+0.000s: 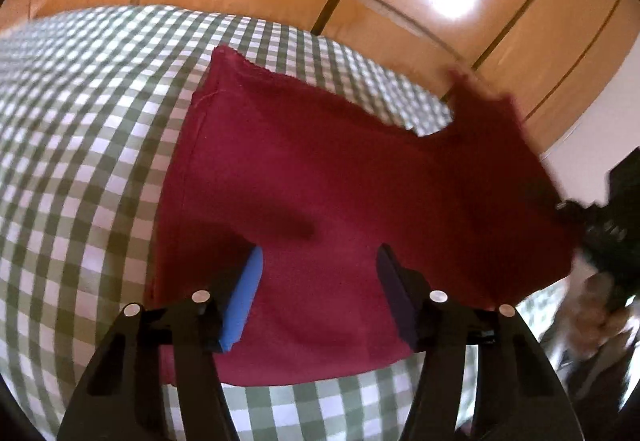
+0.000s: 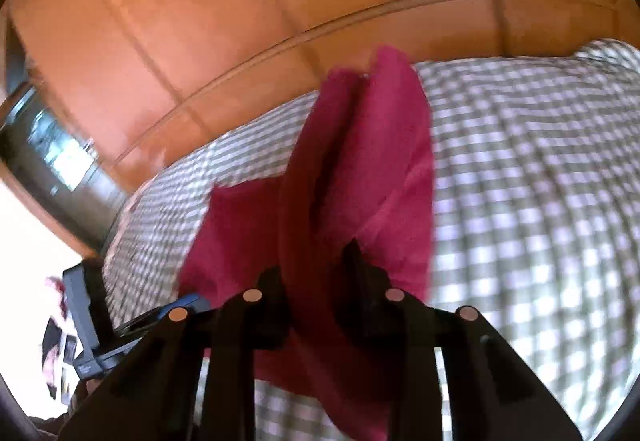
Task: Fold small clothes
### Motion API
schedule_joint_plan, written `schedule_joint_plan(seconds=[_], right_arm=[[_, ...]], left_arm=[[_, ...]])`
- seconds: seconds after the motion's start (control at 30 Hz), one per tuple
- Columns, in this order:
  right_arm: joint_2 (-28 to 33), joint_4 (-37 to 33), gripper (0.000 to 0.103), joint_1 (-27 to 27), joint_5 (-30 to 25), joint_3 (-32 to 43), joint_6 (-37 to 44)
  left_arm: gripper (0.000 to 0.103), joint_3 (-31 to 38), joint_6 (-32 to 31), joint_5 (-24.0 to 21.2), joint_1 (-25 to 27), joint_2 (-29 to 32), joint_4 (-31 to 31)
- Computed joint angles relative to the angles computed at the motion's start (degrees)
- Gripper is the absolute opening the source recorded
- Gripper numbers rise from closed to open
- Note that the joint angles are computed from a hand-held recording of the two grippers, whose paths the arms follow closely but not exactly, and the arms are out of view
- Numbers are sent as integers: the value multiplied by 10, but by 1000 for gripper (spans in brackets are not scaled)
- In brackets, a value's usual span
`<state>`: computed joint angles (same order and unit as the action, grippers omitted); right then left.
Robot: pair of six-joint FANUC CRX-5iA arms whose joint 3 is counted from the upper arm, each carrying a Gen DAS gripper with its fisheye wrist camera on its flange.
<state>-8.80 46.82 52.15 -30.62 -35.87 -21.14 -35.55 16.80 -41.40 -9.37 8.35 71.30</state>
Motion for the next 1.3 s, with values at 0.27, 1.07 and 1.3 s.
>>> schedule_joint_plan(seconds=[0.27, 1.07, 1.3], right_arm=[[125, -127, 16, 28, -22, 125, 198], [-56, 118, 54, 29, 46, -140, -166], [32, 56, 70, 59, 16, -60, -53]], left_arm=[[67, 18, -4, -98, 25, 24, 40], [86, 205, 197, -223, -36, 176, -31], [25, 209, 189, -148, -63, 150, -88]])
